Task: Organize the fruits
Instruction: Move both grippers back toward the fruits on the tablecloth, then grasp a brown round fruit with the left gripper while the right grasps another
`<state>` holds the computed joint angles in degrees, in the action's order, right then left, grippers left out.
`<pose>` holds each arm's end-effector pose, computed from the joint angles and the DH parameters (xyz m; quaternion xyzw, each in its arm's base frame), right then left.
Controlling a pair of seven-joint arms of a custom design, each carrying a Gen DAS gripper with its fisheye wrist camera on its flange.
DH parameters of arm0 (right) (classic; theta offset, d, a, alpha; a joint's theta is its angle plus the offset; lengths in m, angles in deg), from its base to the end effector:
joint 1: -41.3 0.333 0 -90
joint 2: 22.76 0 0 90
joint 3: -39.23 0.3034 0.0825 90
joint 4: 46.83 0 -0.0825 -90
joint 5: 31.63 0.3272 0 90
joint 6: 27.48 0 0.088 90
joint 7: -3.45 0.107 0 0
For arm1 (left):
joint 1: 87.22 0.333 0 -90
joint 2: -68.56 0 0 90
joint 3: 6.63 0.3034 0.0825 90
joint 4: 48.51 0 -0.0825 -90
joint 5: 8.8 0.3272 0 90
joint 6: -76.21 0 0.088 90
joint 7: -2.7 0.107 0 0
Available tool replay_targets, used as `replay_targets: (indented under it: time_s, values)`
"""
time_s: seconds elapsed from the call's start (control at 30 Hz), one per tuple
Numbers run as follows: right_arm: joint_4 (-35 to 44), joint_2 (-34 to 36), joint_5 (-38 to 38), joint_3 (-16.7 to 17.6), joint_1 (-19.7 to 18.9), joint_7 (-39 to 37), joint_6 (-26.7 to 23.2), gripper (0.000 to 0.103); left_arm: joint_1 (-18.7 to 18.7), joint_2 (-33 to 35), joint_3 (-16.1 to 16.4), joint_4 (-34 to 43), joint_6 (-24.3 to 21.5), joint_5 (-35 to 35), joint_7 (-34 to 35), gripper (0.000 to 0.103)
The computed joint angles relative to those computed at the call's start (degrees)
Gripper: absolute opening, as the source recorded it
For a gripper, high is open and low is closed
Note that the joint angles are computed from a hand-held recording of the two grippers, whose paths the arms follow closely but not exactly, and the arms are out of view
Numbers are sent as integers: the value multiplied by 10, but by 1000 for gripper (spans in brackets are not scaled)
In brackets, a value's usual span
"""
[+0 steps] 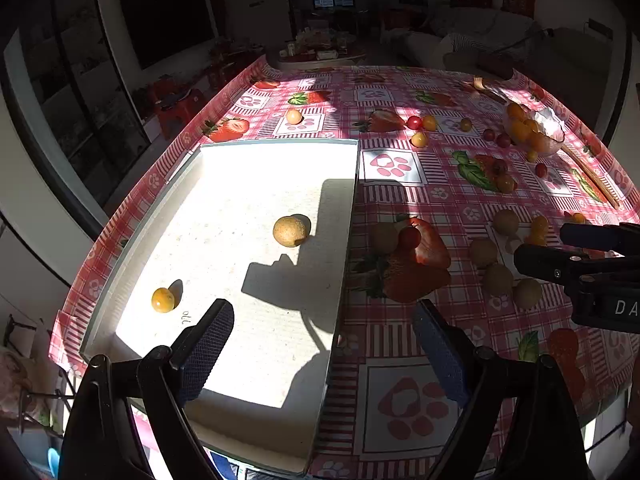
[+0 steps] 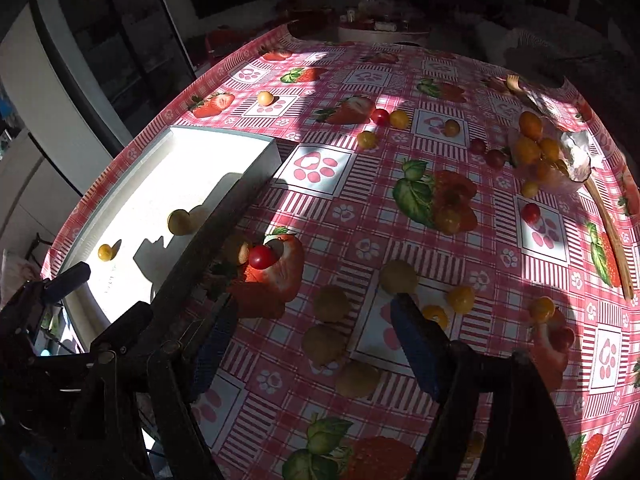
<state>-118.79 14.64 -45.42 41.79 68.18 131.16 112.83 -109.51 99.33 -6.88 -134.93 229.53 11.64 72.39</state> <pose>0.6286 0.3435 0.4471 -0.6728 0.6851 -0.1377 0.2432 0.6317 -0.2730 0.4391 -0.5583 0.7614 -0.2302 0.2357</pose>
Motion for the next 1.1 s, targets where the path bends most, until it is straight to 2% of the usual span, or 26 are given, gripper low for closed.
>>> replay_targets:
  time_s: [0.17,0.27,0.5,0.67,0.77,0.8,0.87,1.1]
  values:
    - [-175,-100,-30,-20,-8,63,51,81,-15,19,-16,24,-10,-5,26,91]
    - [-244,-140,-51,-20,-17,91,67,81,-22,40,-23,54,-22,-15,43,91]
    - [-324,-184,-84,-9,-30,133,94,81,-16,84,-53,113,-55,-80,89,91]
    - [-332,-184,-104,-4,-28,136,99,81,-27,115,-50,158,-74,-98,110,91]
    - [-333,-179,-112,-2,-26,135,98,81,-30,145,-54,208,-107,-110,130,71]
    - [-333,-178,-113,-2,-26,134,97,81,-30,155,-54,226,-119,-114,134,70]
    - [-332,-175,-114,-2,-26,135,96,81,-29,161,-55,233,-114,-124,135,70]
    - [-316,-166,-152,-12,-10,154,73,78,-36,169,-57,252,-123,-134,149,36]
